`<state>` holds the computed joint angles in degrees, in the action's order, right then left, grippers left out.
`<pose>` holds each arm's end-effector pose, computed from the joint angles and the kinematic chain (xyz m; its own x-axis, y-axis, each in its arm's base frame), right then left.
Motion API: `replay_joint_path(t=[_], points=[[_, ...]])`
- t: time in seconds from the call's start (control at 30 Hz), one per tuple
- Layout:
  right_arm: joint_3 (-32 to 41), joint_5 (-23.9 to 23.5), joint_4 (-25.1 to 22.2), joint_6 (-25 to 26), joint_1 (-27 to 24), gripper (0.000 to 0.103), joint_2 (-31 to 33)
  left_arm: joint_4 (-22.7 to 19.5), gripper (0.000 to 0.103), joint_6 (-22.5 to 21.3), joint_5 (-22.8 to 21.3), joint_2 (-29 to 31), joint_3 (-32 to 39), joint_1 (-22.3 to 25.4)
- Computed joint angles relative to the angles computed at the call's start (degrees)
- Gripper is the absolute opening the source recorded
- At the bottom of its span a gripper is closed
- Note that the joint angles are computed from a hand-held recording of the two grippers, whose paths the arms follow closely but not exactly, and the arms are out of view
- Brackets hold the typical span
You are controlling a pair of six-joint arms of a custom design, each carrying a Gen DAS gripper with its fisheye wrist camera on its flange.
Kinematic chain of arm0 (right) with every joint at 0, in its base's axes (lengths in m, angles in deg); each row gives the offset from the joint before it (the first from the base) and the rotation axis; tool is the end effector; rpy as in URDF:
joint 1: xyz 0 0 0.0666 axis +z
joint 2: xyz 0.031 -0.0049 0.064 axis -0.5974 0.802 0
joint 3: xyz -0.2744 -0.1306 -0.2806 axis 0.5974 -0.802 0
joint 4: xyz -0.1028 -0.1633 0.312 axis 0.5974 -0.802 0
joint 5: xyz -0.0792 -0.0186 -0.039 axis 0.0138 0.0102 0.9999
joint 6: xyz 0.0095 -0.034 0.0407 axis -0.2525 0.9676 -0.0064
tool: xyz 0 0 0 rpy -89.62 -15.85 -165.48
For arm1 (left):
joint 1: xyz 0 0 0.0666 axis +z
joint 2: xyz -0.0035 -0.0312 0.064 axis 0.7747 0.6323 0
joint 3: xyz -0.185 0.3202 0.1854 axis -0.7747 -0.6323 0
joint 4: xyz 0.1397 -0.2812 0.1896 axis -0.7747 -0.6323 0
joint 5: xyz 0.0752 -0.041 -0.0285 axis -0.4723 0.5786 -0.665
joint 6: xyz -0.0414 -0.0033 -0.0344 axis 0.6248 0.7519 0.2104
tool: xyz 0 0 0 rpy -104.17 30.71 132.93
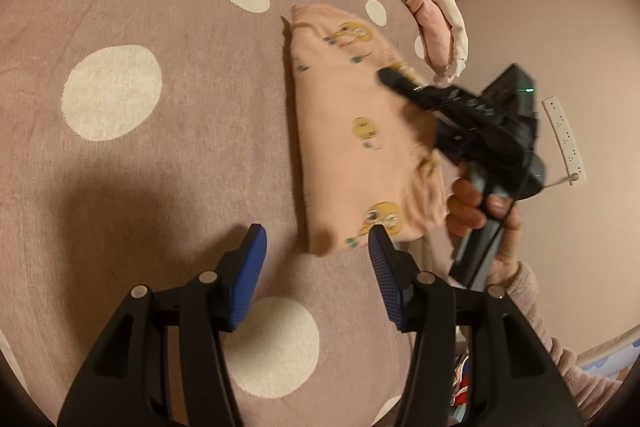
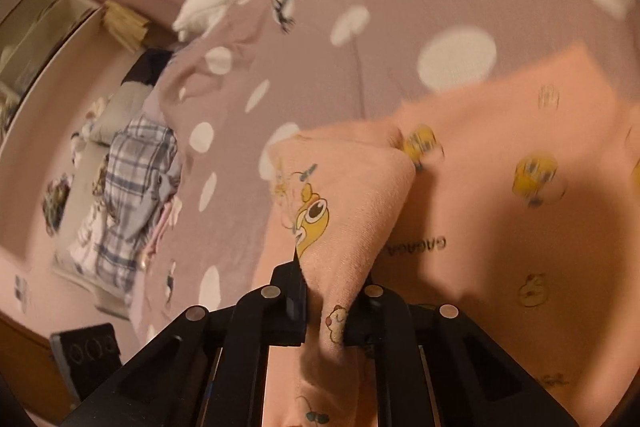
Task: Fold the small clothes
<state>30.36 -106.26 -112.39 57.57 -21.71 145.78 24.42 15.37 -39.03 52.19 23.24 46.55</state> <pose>0.5128 0.1595 0.4822 -0.8727 0.0106 -0.4881 -0.3513 0.6806 0.6429 0.3640 -0.0478 0.4679 -0.8911 -0.3055 -0.3357 0.0020 0.7370 -0.6759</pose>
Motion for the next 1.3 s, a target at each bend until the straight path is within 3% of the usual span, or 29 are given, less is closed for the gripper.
replay_joint_path(t=[0.27, 0.53, 0.63, 0.77, 0.93, 1.03, 1.13, 1.2, 1.3], points=[[7.7, 10.46, -7.9, 8.96, -3.13, 0.011, -0.51, 0.75, 0.053, 0.4, -0.22, 1.61, 1.4, -2.43], [5.98, 15.6, -12.05, 10.67, -5.47, 0.012, 1.0, -0.54, 0.053, -1.02, -1.86, 5.5, 6.01, -6.48], [5.37, 15.53, -12.02, 8.82, -5.94, 0.013, 1.92, -1.09, 0.053, -2.0, -2.91, 6.46, 7.95, -7.97], [5.31, 14.79, -11.81, 7.23, -6.91, 0.027, 1.66, -1.26, 0.053, -3.27, -4.82, 7.89, 10.33, -10.01], [3.08, 23.82, -5.96, 5.58, -7.43, 0.033, -1.83, 0.38, 0.053, -4.5, -7.26, 9.74, 12.4, -13.18], [2.41, 20.11, -2.99, 9.13, -7.56, 0.033, -3.03, 0.28, 0.051, -5.39, -8.56, 11.65, 13.61, -14.52], [4.09, 16.06, -4.73, 12.11, -7.03, 0.033, -1.45, -0.78, 0.051, -6.65, -10.5, 13.49, 14.37, -15.68], [5.81, 16.67, -7.32, 13.09, -6.47, 0.028, 0.56, -1.65, 0.051, -7.46, -11.49, 14.42, 14.53, -16.17], [8.8, 21.78, -11.9, 12.77, -5.38, 0.027, 4.39, -2.66, 0.051, -8.26, -11.81, 15.63, 14.33, -16.34]])
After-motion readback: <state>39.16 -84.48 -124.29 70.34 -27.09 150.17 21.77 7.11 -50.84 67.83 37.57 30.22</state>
